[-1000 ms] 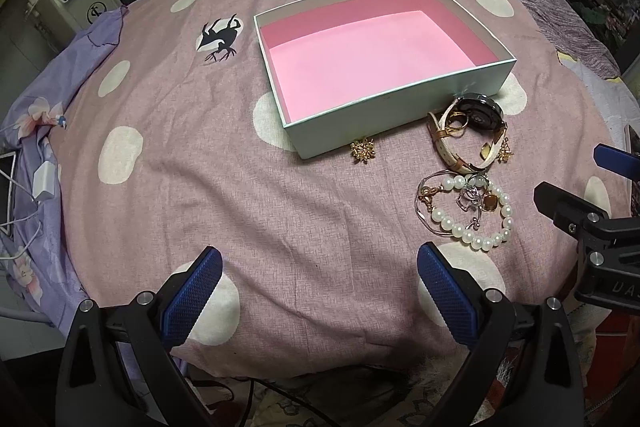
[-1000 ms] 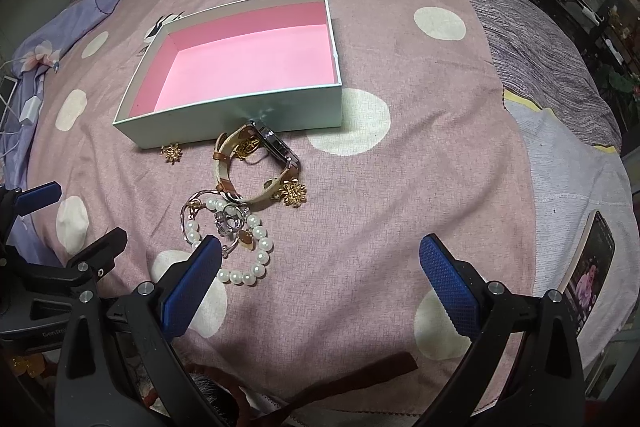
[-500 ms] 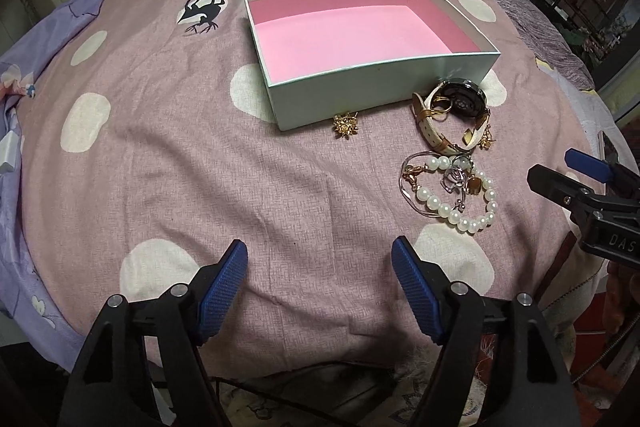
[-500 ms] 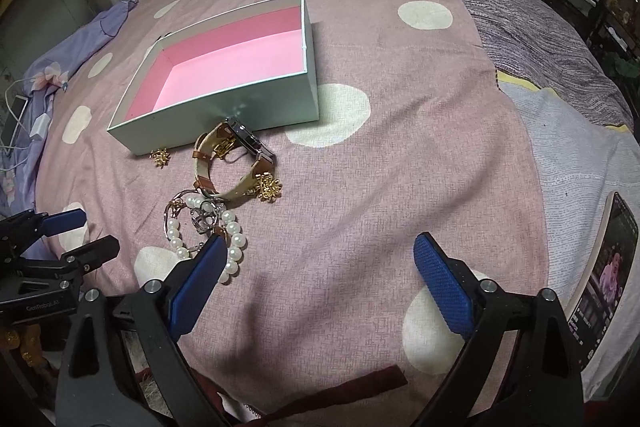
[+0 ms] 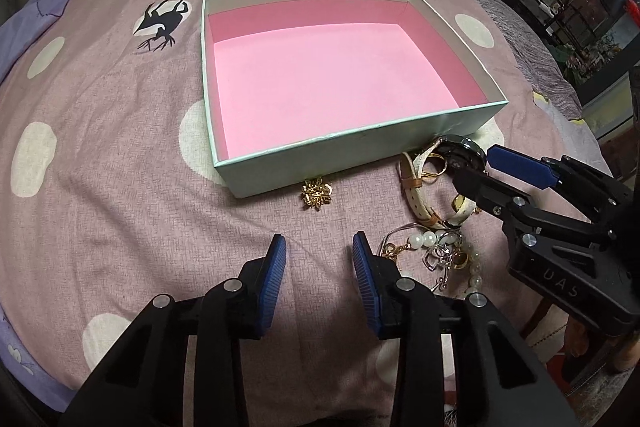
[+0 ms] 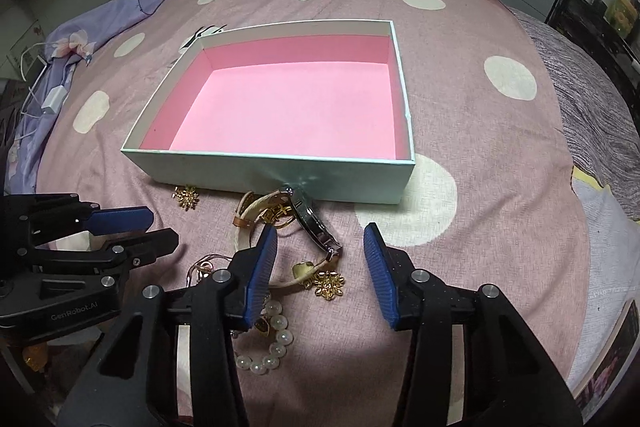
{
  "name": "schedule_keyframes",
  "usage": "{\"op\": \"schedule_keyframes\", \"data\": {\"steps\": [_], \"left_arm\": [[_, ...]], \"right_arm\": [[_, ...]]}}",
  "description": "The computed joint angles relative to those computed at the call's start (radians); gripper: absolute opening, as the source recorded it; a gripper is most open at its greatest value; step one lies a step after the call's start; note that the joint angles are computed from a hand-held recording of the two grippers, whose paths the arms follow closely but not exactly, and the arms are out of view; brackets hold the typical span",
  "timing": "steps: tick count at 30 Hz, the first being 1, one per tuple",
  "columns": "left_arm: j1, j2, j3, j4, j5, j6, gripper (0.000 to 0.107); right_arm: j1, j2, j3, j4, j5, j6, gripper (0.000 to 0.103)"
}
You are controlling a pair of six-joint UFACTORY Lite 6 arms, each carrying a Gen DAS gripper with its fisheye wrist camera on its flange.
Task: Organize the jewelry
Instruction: 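Grasp the gold flower earring with the left tool while the right tool grasps the white-strap watch, then carry the earring and watch into the pink box and open both tools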
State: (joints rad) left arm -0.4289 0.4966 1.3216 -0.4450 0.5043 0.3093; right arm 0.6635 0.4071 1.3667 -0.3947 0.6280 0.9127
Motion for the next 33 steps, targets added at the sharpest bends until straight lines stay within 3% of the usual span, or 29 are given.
{"op": "schedule_keyframes", "data": {"steps": [9,15,25,33], "left_arm": [[-0.021,0.09,0.08,-0.035,-0.038,-0.052,0.019],[-0.067,0.102,0.082,0.026,-0.109,-0.13,0.008],[-0.016,-0.092,-0.122,-0.243,-0.117,0.171,0.008],[0.034,-0.206,-0.18,-0.262,-0.072,0.208,0.008]], "right_arm": [[-0.014,0.057,0.008,0.003,-0.042,-0.032,0.021],[-0.017,0.025,-0.037,-0.008,-0.082,0.015,0.02],[-0.03,-0.196,-0.232,0.093,-0.203,0.053,0.019],[-0.062,-0.367,-0.342,0.226,-0.254,-0.007,0.018]]}}
